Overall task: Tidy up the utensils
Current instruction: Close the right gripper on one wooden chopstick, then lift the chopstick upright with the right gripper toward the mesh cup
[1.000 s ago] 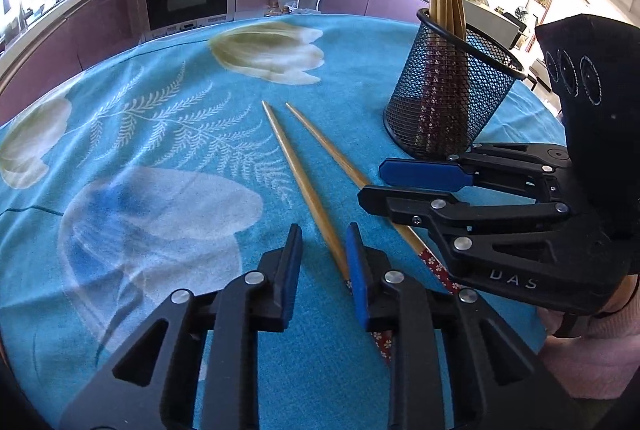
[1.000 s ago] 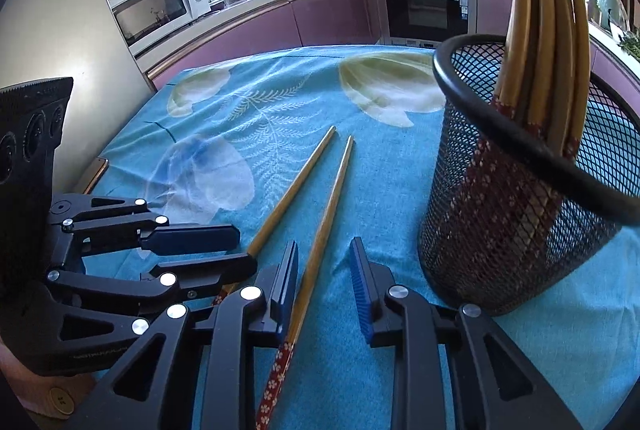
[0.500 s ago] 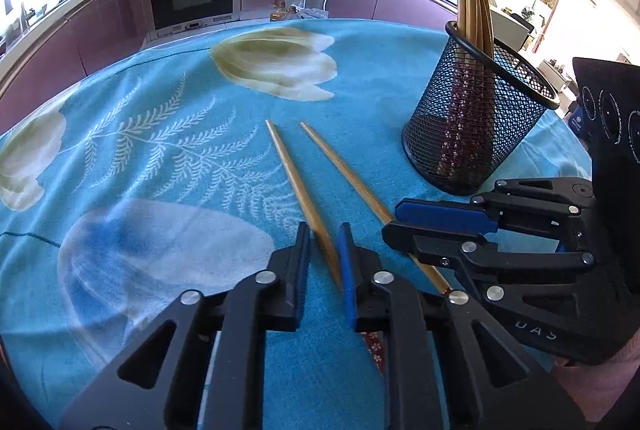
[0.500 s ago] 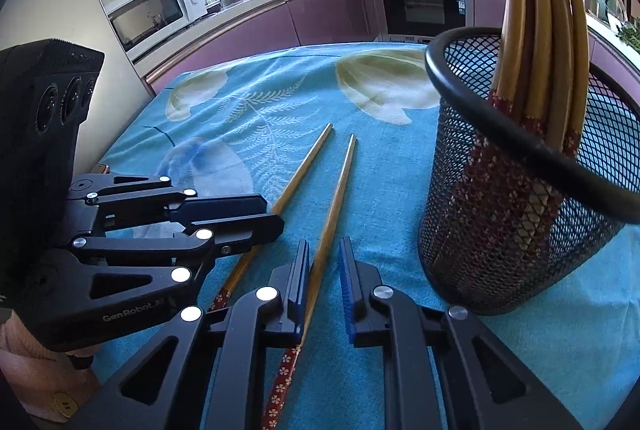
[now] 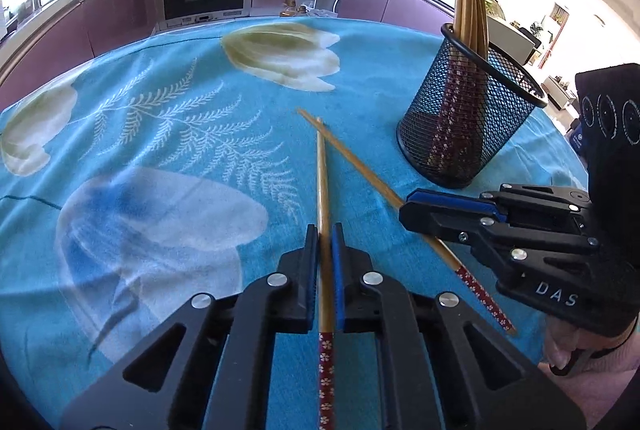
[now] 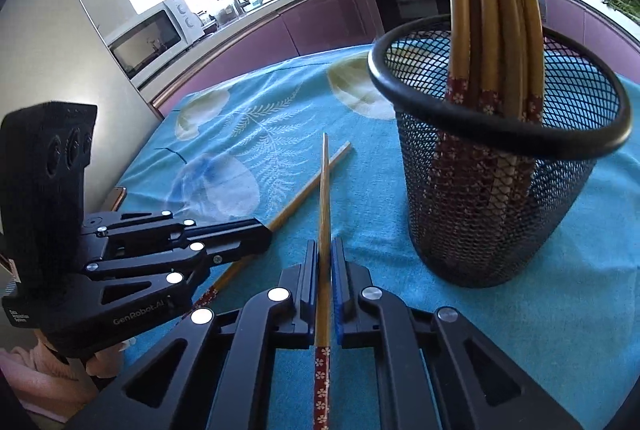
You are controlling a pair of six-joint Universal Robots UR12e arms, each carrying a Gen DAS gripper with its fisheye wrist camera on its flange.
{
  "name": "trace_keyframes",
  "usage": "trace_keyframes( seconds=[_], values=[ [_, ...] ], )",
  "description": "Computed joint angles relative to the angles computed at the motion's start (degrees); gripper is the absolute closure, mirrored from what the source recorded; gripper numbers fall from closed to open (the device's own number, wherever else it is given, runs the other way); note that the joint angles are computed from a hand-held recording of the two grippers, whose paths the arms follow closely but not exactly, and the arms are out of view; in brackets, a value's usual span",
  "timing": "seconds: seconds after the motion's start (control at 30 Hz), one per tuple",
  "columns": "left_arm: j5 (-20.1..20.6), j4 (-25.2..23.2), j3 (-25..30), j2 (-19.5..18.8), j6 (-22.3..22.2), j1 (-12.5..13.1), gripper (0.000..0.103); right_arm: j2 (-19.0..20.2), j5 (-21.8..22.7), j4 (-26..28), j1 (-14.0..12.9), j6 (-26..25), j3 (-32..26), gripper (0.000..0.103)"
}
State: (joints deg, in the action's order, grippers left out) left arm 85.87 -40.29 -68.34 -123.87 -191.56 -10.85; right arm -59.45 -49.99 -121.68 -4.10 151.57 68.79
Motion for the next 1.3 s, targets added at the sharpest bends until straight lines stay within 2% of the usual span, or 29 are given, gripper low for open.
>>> trace_keyframes(
  seconds=[0.17, 0.27, 0.37, 0.63, 0.7, 0.87, 1.07, 1.3],
  values=[
    [-0.7, 0.2, -1.1, 0.7, 0.4, -0.2, 0.096, -0.1, -0.3, 1.5, 0.3, -1.8, -0.1, 0.097],
    [0.3, 0.0, -1.1, 0.8, 1.3, -0.5, 0.095, -0.1, -0.9, 2.4, 0.5, -2.7, -0.2, 0.095],
    [1.3, 0.1, -1.1, 0.7, 1.3, -0.6, 0.084, -0.1, -1.6, 2.0, 0.6, -2.7, 0.0, 0.095],
    [2.5, -1.2, 0.5, -0.1, 3.3, -0.7, 0.083, -0.1, -3.1, -0.1, 1.1, -2.5, 0.3, 0.092],
    [2.6, -1.3, 0.6, -0.2, 3.7, -0.7, 0.083, -0.1, -3.5, -0.2, 1.2, -2.9, 0.3, 0.089],
    [2.8, -1.6, 1.3, -0.6, 4.8, -0.9, 0.085, 0.0, -3.8, -0.6, 1.4, -3.0, 0.2, 0.089],
    [3.2, -1.6, 1.5, -0.8, 4.9, -1.1, 0.095, 0.2, -4.2, -1.6, 1.5, -2.2, 0.2, 0.096],
    [3.5, -1.0, 1.2, -0.7, 4.3, -1.2, 0.096, 0.0, -2.8, -0.8, 1.0, -2.0, 0.3, 0.097]
  ],
)
